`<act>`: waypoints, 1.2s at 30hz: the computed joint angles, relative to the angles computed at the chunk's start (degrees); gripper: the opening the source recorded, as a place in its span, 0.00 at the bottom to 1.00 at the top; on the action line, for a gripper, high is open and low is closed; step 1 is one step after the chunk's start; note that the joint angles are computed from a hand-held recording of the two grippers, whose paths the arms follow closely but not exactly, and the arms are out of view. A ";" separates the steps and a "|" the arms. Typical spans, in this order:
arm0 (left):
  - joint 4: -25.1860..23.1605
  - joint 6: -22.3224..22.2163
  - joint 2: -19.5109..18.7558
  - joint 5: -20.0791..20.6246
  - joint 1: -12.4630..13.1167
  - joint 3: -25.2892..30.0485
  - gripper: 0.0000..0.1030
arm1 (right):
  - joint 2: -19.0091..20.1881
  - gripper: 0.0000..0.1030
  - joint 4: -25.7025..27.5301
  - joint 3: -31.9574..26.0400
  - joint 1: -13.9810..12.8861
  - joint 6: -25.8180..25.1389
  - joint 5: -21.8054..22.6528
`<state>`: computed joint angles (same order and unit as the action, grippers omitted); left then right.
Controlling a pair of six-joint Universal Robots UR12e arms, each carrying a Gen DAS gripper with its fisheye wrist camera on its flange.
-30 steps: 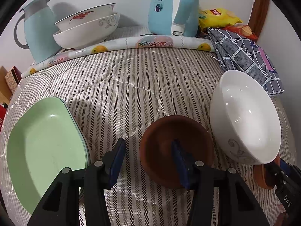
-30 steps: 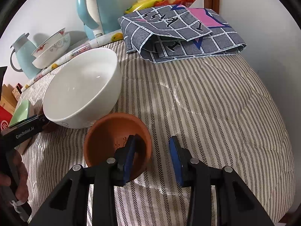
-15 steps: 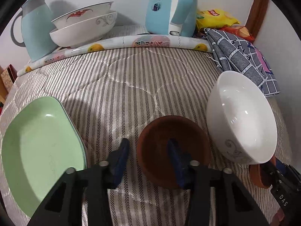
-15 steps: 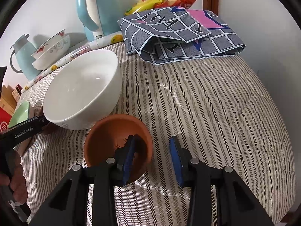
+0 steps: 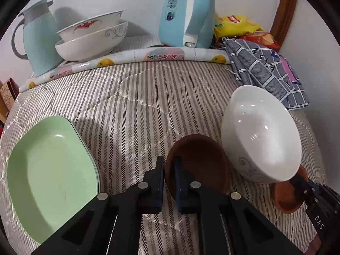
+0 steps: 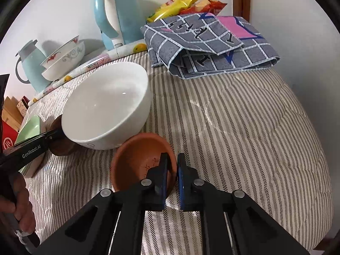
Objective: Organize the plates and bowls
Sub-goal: 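Lift both brown bowls while the right gripper carries its bowl over the white bowl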
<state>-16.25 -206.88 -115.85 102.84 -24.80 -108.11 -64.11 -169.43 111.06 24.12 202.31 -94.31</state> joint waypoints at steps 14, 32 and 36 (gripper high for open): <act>2.67 0.11 2.43 0.39 -0.28 -2.22 0.08 | -2.04 0.08 -0.97 0.93 1.36 0.76 -2.69; 5.66 0.47 5.98 2.67 -0.91 -4.69 0.08 | -4.53 0.08 -2.25 0.77 2.65 0.71 -5.52; 6.25 0.46 6.65 2.93 -0.74 -5.01 0.08 | -4.61 0.08 -2.49 0.21 2.89 0.44 -6.21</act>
